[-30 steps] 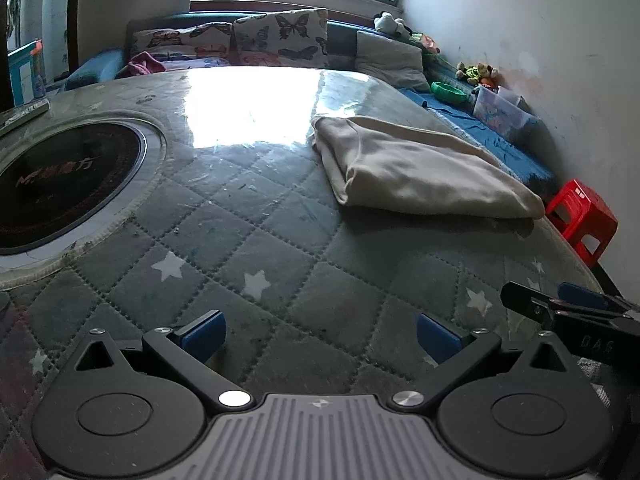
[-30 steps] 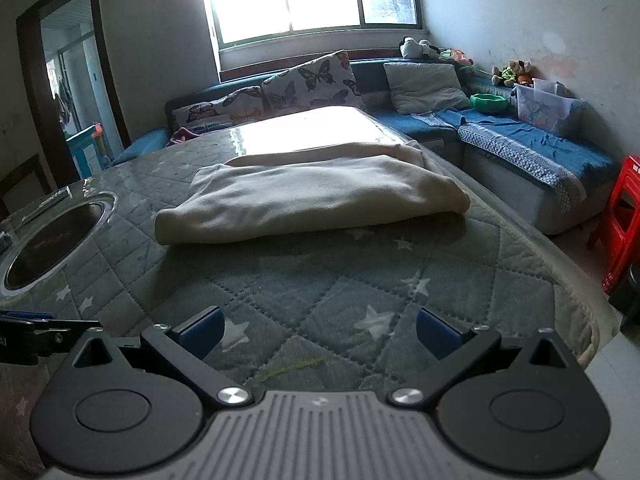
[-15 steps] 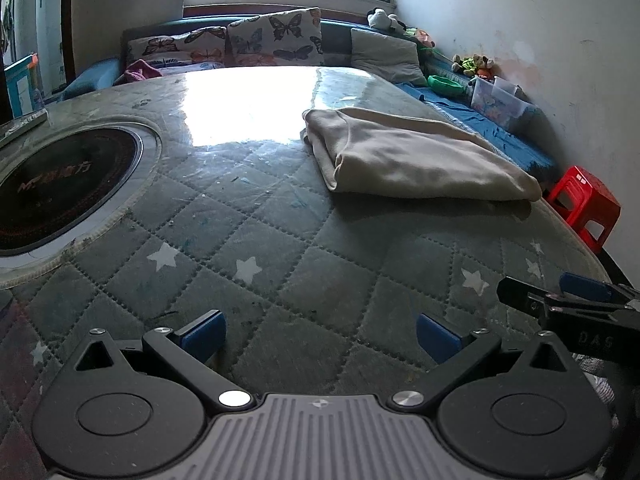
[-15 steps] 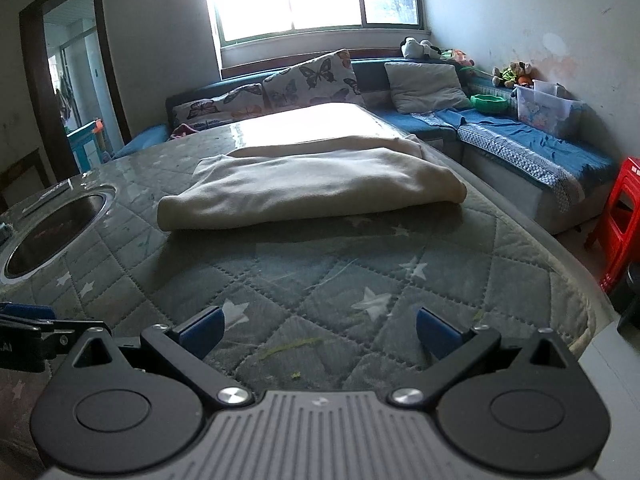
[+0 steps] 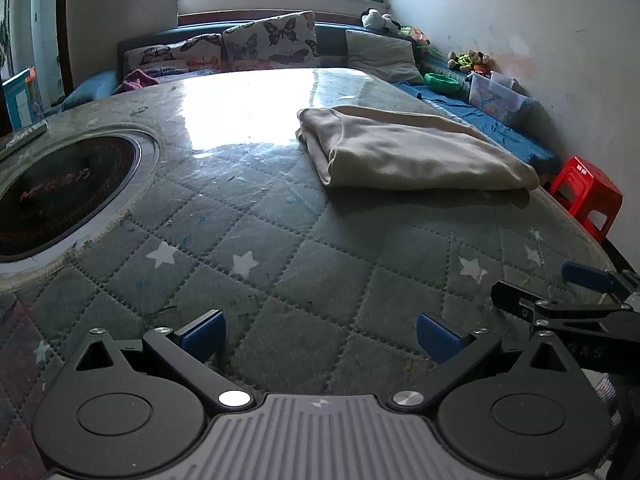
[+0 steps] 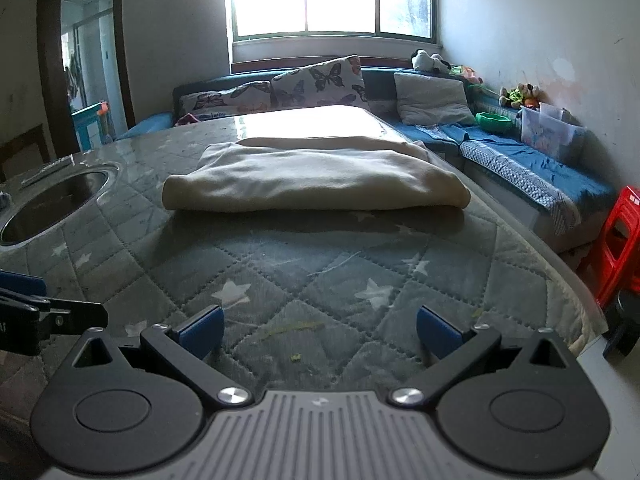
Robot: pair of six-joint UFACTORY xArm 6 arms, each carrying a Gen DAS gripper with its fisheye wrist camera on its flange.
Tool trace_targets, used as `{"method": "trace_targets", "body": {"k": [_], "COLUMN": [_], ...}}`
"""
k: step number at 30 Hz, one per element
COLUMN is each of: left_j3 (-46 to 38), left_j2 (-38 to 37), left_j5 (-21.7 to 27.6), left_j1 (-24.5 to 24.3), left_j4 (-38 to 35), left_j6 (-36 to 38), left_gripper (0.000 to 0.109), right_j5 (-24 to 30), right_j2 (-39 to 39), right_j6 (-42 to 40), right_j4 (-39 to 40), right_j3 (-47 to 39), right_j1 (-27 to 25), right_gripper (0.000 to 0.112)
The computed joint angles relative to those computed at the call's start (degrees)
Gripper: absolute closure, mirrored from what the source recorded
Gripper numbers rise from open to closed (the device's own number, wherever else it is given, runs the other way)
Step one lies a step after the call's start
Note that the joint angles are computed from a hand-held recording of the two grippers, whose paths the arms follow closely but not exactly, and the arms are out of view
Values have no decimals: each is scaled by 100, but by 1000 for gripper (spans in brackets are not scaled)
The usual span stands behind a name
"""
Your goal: Fold clothes
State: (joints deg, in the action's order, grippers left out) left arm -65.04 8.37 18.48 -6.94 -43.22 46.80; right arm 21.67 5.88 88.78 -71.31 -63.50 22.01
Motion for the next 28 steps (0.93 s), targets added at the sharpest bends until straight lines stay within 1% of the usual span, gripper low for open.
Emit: {"method": "trace_targets", "body": {"k": [28], "left_j3": [131], "left_j2": [-8], "left_j5": [-246], "left_j1": [-90], "left_j4": [321], "left_j6": [-107], "left_gripper": [6], "right_j5": [-140], "right_j2": [-95], "right_j6": [15], "right_j4": [-160], "right_j3": [128], "right_j1": [-55], "right_gripper": [9]}}
